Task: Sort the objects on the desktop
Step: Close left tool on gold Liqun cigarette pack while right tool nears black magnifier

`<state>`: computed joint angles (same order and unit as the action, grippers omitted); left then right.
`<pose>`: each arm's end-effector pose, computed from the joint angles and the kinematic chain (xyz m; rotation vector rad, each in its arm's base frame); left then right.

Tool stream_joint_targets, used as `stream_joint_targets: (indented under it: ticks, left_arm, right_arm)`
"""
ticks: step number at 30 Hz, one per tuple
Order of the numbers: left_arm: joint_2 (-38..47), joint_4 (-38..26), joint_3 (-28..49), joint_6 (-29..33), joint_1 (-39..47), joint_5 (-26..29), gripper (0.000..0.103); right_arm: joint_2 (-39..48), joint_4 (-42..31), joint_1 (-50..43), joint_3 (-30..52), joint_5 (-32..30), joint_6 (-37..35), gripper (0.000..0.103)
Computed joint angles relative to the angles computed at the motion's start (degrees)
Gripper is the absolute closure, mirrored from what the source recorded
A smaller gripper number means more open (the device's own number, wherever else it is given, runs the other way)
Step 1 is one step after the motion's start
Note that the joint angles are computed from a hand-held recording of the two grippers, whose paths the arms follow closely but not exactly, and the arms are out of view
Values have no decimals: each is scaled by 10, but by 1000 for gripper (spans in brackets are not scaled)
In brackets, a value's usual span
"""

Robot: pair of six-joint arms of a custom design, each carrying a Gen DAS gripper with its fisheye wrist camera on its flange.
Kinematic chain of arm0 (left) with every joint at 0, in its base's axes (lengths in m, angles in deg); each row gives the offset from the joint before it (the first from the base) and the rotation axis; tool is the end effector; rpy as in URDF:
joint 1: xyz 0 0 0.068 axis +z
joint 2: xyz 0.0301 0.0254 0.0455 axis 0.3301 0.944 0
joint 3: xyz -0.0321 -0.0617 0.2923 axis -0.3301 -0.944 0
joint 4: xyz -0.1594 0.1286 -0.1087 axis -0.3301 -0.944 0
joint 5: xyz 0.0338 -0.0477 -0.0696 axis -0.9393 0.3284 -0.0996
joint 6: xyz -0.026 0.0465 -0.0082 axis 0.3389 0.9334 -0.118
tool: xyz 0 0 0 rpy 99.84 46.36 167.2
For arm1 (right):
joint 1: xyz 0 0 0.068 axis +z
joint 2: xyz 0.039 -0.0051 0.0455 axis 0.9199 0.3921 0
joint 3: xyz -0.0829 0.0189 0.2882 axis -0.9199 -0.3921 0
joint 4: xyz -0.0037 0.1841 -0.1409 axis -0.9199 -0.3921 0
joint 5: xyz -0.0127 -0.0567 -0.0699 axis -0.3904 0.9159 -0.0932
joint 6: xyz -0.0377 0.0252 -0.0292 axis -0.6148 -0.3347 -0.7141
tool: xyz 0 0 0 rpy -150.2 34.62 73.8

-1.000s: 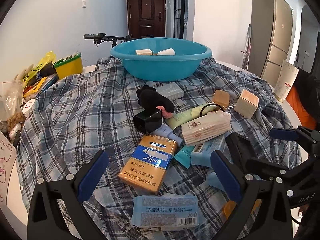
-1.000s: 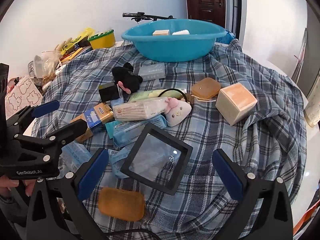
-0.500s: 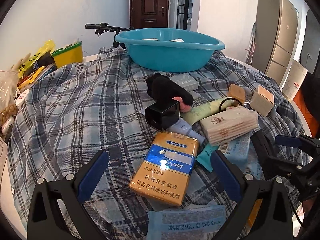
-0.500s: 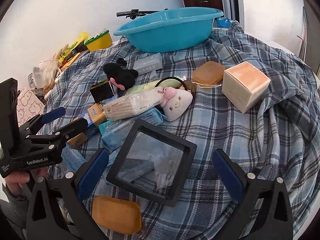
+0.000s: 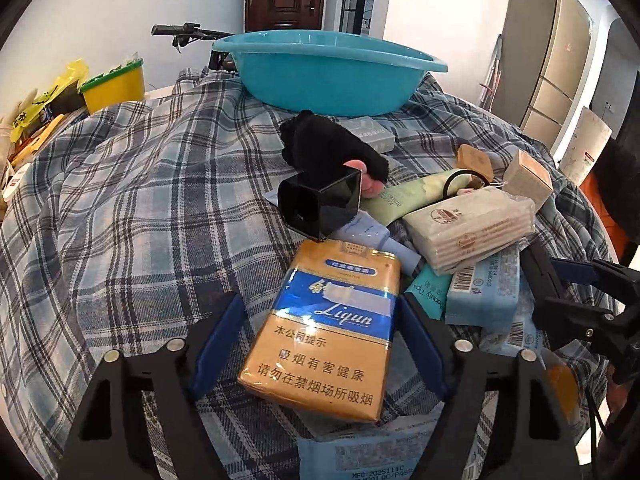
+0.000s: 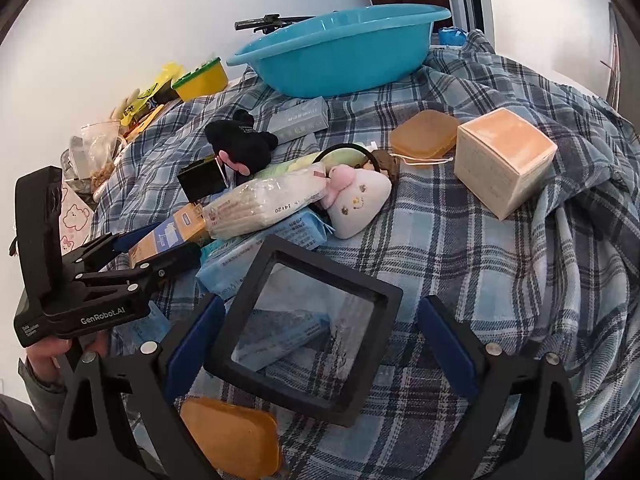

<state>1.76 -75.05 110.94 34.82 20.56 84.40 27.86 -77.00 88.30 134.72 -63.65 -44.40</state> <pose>0.2552 0.0050 0.1753 -0.1506 2.4422 -0.0639 0.3280 0.1411 0.1811 -0.5611 2.4874 0.5929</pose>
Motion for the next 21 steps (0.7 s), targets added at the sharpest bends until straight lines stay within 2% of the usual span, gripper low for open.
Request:
stream_joint_targets:
  ticks: [2, 4, 10, 19, 20, 21]
  left_arm:
    - [-8, 7, -6, -2, 12, 23, 40]
    - [-14, 12, -9, -6, 20, 36, 41]
    - [-35, 3, -12, -6, 17, 36, 42]
    - [-42, -5, -11, -16, 23, 30, 42]
    - [-45, -5, -12, -15, 23, 29, 42]
    - [-48, -6, -12, -15, 23, 28, 42]
  right_arm:
    - [1, -5, 1, 2, 3, -2, 6]
    - [0, -6, 3, 2, 7, -2, 6]
    - [1, -17, 8, 7, 24, -9, 3]
    - [1, -6, 4, 1, 18, -4, 1]
    - [-1, 1, 2, -3, 11, -3, 5]
    - [-4, 8, 1, -7, 8, -3, 17]
